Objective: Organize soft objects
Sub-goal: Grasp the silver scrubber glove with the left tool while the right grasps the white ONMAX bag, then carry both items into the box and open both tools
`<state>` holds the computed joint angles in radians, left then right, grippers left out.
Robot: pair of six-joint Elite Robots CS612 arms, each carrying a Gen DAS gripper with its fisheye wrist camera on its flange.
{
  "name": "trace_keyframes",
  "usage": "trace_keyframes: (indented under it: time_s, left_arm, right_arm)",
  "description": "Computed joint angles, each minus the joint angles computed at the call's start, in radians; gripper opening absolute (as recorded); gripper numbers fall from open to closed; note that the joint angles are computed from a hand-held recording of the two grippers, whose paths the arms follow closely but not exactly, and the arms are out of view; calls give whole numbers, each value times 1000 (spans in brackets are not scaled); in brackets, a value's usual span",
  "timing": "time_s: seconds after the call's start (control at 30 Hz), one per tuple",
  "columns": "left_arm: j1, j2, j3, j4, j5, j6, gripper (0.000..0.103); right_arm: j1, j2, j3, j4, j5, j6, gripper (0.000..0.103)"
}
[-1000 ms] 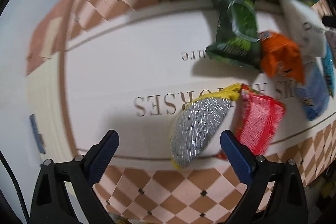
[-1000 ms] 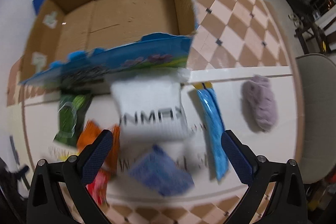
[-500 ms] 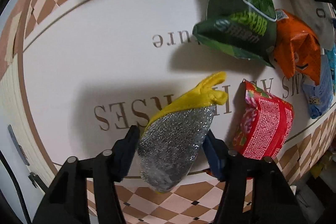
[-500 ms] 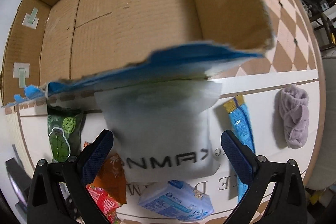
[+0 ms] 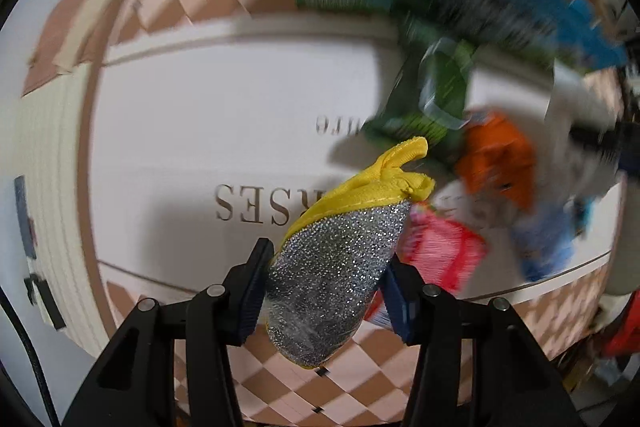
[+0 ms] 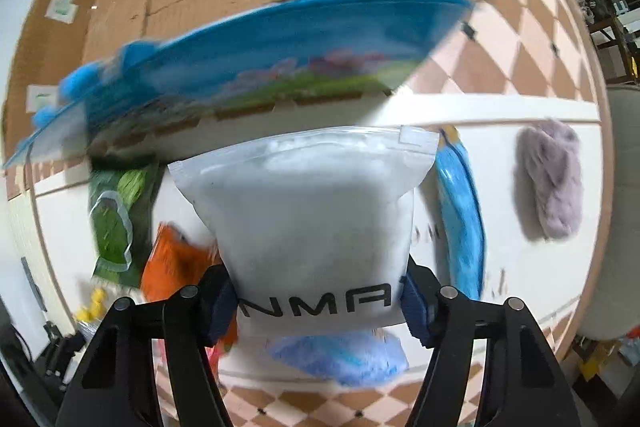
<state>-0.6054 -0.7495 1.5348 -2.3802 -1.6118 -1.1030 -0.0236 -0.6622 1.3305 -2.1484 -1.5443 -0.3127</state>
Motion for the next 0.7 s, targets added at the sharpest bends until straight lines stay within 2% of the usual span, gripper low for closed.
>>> trace_keyframes:
  time_s: [0.13,0.2,0.3,0.4,0.47,0.6,0.7]
  left_arm:
    - [2,-69,33,-88,51,-21,49]
    - [4,-70,7,-114,56,-7,49]
    - [37,-60,-81,-87,37,35,49]
    - [82,-7,-188,-60,-5,63,49]
    - [117,49,-277,-34,-55,65,49]
    - [184,183,-485,55,-163,40,49]
    - [208,268,-615,132,-206,39,49]
  right_arm:
    - [-24,-99,98,-25,82,-23,70]
    - [-34,-149,123,-30,132,-35,70]
    - [-35,-192,118,-37,187,-39,70]
    - [-12,-162,-6,26,222,-22,70]
    - [7,-132,-73,32,214,-12,70]
    - [40,-5,-273,116,207,6,70]
    - [63,98,-431,184,178,15,70]
